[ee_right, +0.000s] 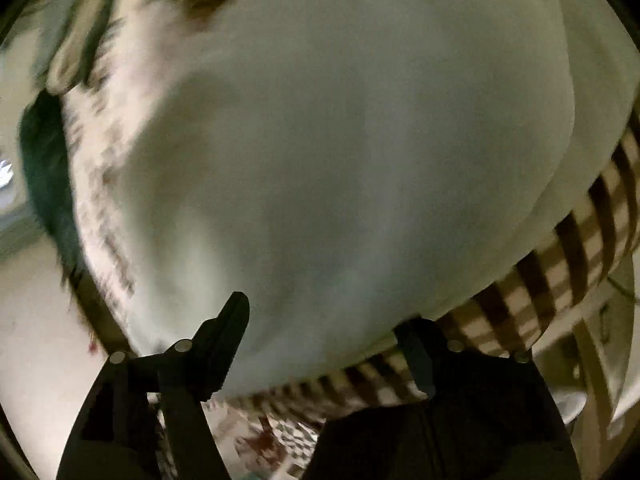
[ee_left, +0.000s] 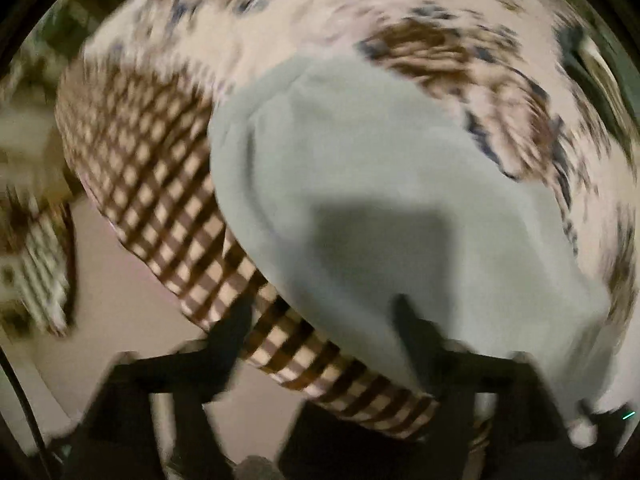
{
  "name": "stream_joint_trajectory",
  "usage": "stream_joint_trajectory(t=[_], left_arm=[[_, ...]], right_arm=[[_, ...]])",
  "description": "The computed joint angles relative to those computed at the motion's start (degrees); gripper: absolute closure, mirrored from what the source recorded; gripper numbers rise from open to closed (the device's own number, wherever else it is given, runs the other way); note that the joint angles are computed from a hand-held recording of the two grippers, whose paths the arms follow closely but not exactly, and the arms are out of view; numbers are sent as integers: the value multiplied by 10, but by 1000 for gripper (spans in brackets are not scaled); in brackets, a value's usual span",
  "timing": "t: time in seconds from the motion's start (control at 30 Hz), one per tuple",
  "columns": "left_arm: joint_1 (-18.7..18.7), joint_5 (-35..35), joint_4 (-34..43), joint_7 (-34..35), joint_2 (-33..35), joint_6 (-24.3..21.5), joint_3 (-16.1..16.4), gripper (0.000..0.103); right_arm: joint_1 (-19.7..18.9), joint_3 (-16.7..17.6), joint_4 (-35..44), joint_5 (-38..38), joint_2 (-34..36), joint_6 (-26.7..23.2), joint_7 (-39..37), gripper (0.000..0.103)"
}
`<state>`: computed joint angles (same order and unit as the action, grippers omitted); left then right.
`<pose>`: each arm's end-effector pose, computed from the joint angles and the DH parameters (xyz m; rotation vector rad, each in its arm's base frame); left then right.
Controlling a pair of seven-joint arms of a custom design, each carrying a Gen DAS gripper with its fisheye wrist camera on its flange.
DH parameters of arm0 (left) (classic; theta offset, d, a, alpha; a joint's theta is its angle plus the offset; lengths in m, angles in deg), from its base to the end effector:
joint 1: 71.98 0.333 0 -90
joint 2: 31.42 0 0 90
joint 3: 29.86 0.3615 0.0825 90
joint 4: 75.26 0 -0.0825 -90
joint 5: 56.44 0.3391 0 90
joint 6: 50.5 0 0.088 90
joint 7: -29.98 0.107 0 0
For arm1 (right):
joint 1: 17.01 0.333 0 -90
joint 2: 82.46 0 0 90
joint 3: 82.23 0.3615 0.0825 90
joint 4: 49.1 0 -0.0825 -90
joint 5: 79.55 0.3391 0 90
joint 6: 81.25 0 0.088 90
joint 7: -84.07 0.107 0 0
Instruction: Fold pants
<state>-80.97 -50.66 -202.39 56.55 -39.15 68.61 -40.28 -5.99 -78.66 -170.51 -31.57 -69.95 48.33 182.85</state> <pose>0.4316 -0.1502 0.4996 -2.7603 1.2497 0.0227 0.5239 0.1551 0.3857 -1.4274 2.3451 0.8045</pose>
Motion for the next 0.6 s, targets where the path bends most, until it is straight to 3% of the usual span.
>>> stream_joint_trajectory(t=[0.1,0.17,0.27,0.37,0.43,0.5,0.57,0.6], left_arm=[[-25,65,65,-29,30,-37,-35,21],[-42,101,95,-45,53,-31,-47,20],[-68,136,150,-61,110,-20,-54,17],[-92,147,202,-68,172,3,-53,17],[-109,151,246,-66,213,2,-51,17],[-128,155,293,-58,257,-8,-49,17],[-142,147,334,-43,293,-25,-47,17],[-148,140,347,-34,306,-32,-47,17]], right_arm=[[-5,-16,-28,-28,-56,33,19,28],[-17,-30,-50,-43,-92,63,30,28],[-44,-56,-79,-137,-126,134,97,28],[-83,-81,-80,-177,-100,173,133,28],[-114,-88,-56,-110,-50,182,98,28],[-139,-88,-29,-86,-8,159,72,28],[-163,-76,-9,-46,26,140,28,38],[-169,-70,-11,-30,31,147,3,66]])
